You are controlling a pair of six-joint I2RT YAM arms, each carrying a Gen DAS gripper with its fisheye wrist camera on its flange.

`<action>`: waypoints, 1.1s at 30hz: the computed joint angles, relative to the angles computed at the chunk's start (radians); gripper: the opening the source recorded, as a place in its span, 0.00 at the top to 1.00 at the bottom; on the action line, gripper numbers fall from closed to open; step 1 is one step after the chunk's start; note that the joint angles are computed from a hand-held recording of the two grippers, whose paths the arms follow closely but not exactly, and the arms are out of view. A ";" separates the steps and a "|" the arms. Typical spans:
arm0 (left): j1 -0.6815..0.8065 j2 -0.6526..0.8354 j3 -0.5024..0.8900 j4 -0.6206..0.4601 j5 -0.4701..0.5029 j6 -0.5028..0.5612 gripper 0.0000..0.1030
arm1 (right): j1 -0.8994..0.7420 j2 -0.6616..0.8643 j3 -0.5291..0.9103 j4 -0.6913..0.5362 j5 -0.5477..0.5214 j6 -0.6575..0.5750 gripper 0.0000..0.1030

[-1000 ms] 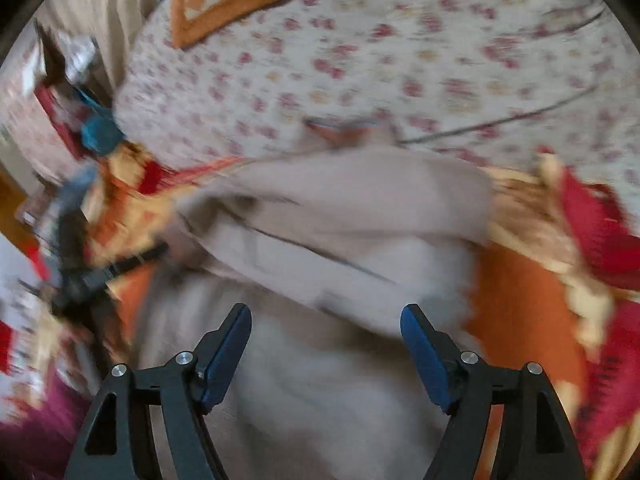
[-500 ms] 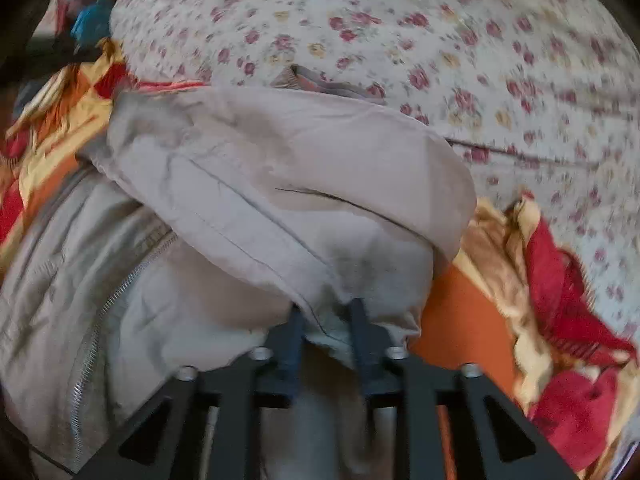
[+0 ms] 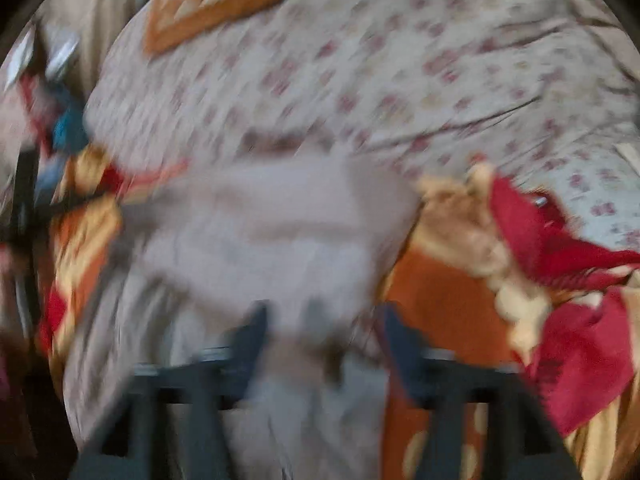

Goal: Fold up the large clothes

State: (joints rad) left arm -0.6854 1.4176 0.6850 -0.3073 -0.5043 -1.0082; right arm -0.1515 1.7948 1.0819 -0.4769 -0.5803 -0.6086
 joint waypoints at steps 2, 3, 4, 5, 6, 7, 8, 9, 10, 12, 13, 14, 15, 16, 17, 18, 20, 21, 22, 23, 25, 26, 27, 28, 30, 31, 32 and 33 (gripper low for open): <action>0.022 0.108 0.041 0.004 0.020 -0.016 0.46 | 0.039 0.043 0.055 0.006 0.004 0.071 0.35; 0.033 0.159 0.061 -0.005 0.031 -0.028 0.46 | 0.074 0.080 0.089 0.008 0.028 0.101 0.38; 0.042 0.204 0.080 -0.018 0.042 -0.039 0.46 | 0.113 0.120 0.121 0.013 0.061 0.122 0.46; 0.057 0.251 0.091 -0.021 0.064 -0.046 0.46 | 0.140 0.159 0.150 0.012 0.084 0.129 0.50; 0.069 0.279 0.089 -0.010 0.087 -0.048 0.46 | 0.174 0.202 0.187 0.005 0.110 0.142 0.54; 0.082 0.298 0.074 0.017 0.112 -0.048 0.46 | 0.209 0.265 0.236 0.007 0.145 0.164 0.55; 0.093 0.313 0.051 0.060 0.134 -0.045 0.46 | 0.229 0.291 0.248 0.036 0.171 0.195 0.55; 0.095 0.320 0.037 0.088 0.139 -0.042 0.46 | 0.245 0.329 0.272 0.086 0.202 0.247 0.56; 0.089 0.324 0.026 0.109 0.124 -0.039 0.45 | 0.251 0.348 0.281 0.127 0.226 0.282 0.56; 0.079 0.333 0.032 0.104 0.108 -0.028 0.44 | 0.256 0.439 0.364 0.194 0.316 0.392 0.56; 0.073 0.338 0.038 0.098 0.105 -0.027 0.44 | 0.249 0.507 0.450 0.149 0.340 0.436 0.56; 0.070 0.337 0.035 0.100 0.105 -0.024 0.44 | 0.234 0.574 0.538 0.084 0.337 0.475 0.56; 0.070 0.332 0.029 0.105 0.107 -0.020 0.44 | 0.217 0.598 0.577 0.048 0.309 0.492 0.56; 0.072 0.324 0.016 0.121 0.111 -0.016 0.43 | 0.196 0.585 0.564 0.053 0.269 0.500 0.56; 0.076 0.316 -0.001 0.146 0.114 -0.010 0.43 | 0.174 0.546 0.524 0.067 0.230 0.493 0.56; 0.077 0.312 -0.014 0.164 0.114 -0.011 0.43 | 0.156 0.512 0.490 0.074 0.199 0.479 0.53; 0.080 0.314 -0.017 0.180 0.109 -0.017 0.42 | 0.110 0.421 0.402 0.066 0.131 0.437 0.45; 0.078 0.317 -0.017 0.180 0.103 -0.021 0.42 | 0.093 0.384 0.366 0.055 0.103 0.417 0.32; 0.073 0.324 -0.009 0.171 0.094 -0.028 0.42 | 0.069 0.340 0.318 0.032 0.060 0.380 0.21; 0.065 0.331 0.002 0.157 0.083 -0.039 0.41 | 0.058 0.319 0.293 0.002 0.028 0.347 0.19; 0.055 0.350 0.026 0.133 0.071 -0.054 0.40 | 0.056 0.325 0.290 -0.061 -0.007 0.304 0.18; 0.051 0.358 0.042 0.113 0.068 -0.060 0.40 | 0.065 0.336 0.285 -0.085 -0.012 0.294 0.18; 0.049 0.359 0.052 0.095 0.069 -0.065 0.40 | 0.083 0.346 0.277 -0.082 -0.006 0.305 0.18; 0.047 0.354 0.059 0.075 0.075 -0.069 0.40 | 0.102 0.364 0.264 -0.072 0.002 0.316 0.23; 0.034 0.322 0.061 0.038 0.090 -0.073 0.40 | 0.116 0.373 0.253 -0.037 0.008 0.332 0.63; 0.023 0.294 0.048 0.035 0.089 -0.074 0.40 | 0.119 0.354 0.234 -0.012 -0.002 0.315 0.80; 0.010 0.269 0.034 0.035 0.080 -0.075 0.40 | 0.121 0.323 0.217 0.008 0.011 0.292 0.83; -0.001 0.250 0.025 0.032 0.066 -0.078 0.40 | 0.116 0.301 0.201 0.038 0.023 0.279 0.97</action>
